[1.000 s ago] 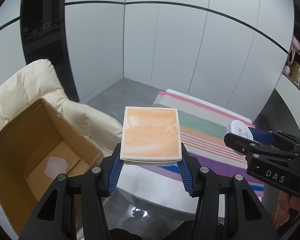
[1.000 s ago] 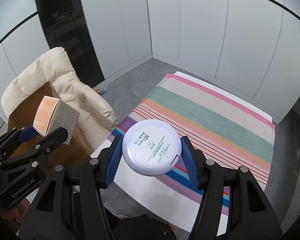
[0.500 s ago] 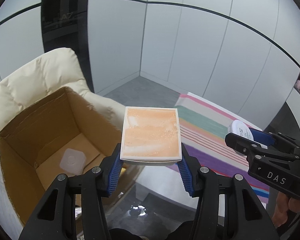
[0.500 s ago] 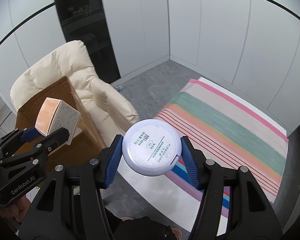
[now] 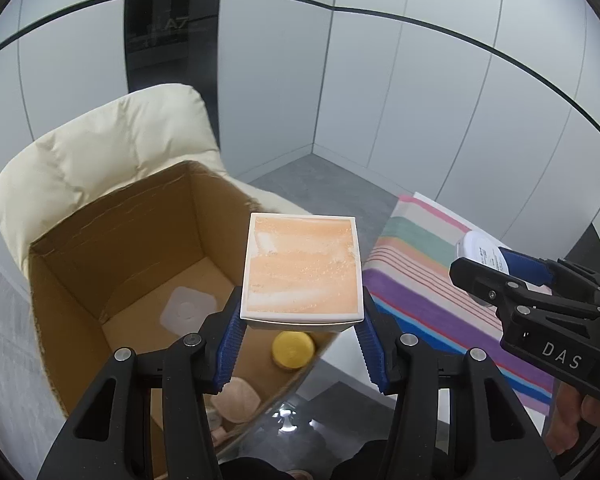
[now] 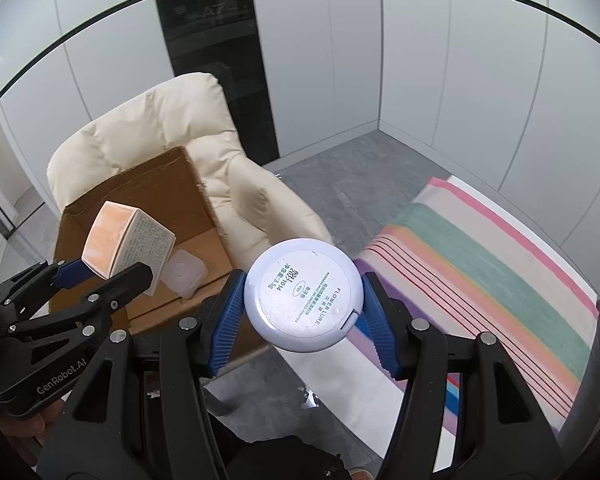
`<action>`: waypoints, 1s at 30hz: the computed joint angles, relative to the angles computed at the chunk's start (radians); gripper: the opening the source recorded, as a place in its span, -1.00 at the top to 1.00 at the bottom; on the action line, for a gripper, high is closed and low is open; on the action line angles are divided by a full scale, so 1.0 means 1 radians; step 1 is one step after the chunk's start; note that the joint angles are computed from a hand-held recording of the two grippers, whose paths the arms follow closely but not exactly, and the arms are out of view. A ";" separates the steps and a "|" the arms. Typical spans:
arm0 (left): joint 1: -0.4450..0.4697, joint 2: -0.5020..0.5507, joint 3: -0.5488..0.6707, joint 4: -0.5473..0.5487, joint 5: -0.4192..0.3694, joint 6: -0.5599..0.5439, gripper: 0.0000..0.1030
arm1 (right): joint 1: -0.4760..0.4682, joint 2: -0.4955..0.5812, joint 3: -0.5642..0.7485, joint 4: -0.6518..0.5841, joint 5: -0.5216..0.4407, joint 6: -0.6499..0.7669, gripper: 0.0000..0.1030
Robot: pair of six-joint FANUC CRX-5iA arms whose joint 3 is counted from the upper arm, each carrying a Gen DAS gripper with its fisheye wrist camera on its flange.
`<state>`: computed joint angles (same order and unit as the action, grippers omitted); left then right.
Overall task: Organize objects
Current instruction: 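Lift the peach box and white compact and carry both toward the cardboard box, then open the left tool over the box while the right tool drops the white compact in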
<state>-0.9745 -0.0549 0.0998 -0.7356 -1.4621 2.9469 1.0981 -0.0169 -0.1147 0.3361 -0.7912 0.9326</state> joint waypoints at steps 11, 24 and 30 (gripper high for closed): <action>-0.010 -0.075 -0.076 0.009 -0.044 0.051 -0.04 | 0.043 0.065 0.073 -0.030 0.006 0.045 -0.17; -0.040 -0.141 -0.124 -0.009 -0.116 0.120 -0.37 | 0.088 0.129 0.151 -0.058 -0.005 0.083 -0.17; -0.054 -0.160 -0.135 -0.031 -0.170 0.141 -0.85 | 0.105 0.150 0.180 -0.075 -0.010 0.108 -0.17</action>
